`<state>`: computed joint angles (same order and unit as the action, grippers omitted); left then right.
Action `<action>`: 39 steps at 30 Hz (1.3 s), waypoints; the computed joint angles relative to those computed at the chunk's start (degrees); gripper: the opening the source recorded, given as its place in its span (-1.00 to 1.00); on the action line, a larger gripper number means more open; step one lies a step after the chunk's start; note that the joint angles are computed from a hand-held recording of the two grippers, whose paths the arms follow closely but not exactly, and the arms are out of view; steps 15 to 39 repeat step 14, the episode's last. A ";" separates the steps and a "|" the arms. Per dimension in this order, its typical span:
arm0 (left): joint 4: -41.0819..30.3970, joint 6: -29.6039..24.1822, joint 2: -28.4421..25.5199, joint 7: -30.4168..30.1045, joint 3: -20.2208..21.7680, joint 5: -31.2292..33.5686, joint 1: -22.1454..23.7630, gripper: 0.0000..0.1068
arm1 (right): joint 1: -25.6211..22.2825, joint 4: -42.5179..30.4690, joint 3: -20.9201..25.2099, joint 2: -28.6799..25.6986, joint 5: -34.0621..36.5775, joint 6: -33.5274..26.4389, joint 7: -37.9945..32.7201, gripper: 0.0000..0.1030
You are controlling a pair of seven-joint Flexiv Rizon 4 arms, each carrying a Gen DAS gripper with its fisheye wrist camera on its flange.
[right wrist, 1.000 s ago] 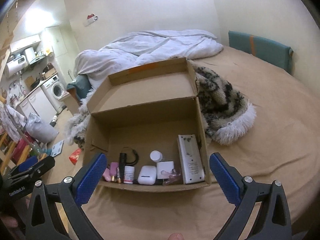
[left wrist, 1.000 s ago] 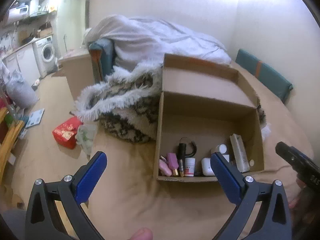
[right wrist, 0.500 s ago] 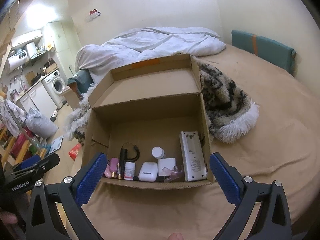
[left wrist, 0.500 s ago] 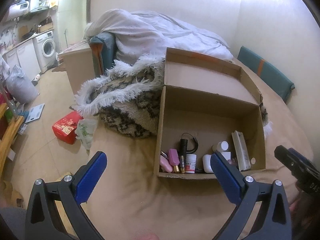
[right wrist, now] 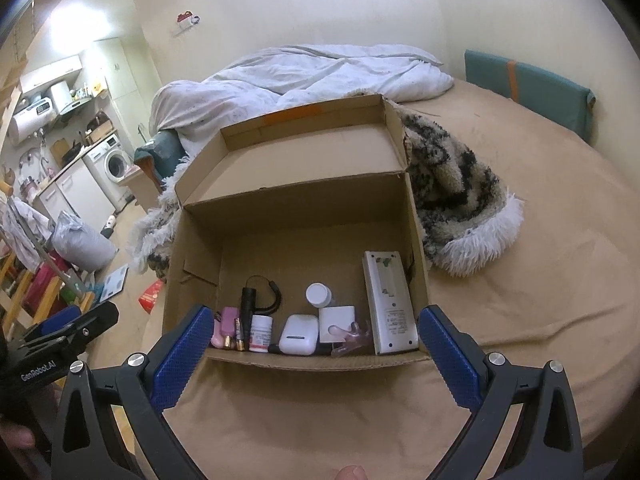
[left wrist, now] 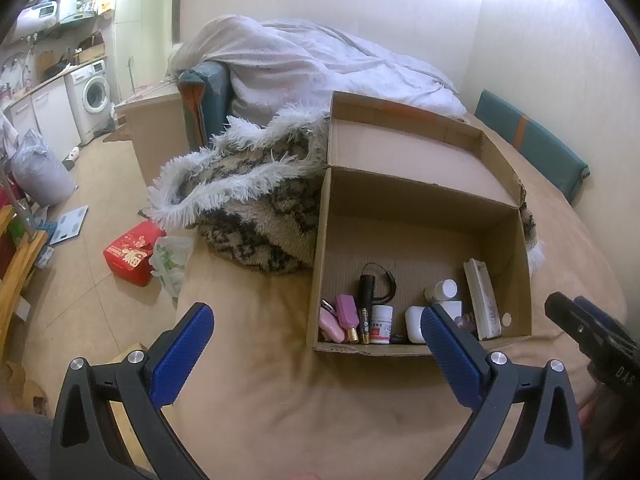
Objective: Organize rigid objects
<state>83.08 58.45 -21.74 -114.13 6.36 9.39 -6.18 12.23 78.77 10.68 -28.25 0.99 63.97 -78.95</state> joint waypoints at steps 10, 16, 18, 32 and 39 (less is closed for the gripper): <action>0.43 -0.19 0.04 0.22 -0.17 -0.34 0.15 0.93 | -0.29 -0.68 0.30 -0.30 0.81 -1.09 -0.06 1.00; 0.21 -0.55 0.00 0.13 0.10 0.23 -0.23 0.93 | -0.11 -0.49 0.24 -0.24 0.83 -0.71 -0.23 1.00; 0.21 -0.55 0.00 0.13 0.10 0.23 -0.23 0.93 | -0.11 -0.49 0.24 -0.24 0.83 -0.71 -0.23 1.00; 0.21 -0.55 0.00 0.13 0.10 0.23 -0.23 0.93 | -0.11 -0.49 0.24 -0.24 0.83 -0.71 -0.23 1.00; 0.21 -0.55 0.00 0.13 0.10 0.23 -0.23 0.93 | -0.11 -0.49 0.24 -0.24 0.83 -0.71 -0.23 1.00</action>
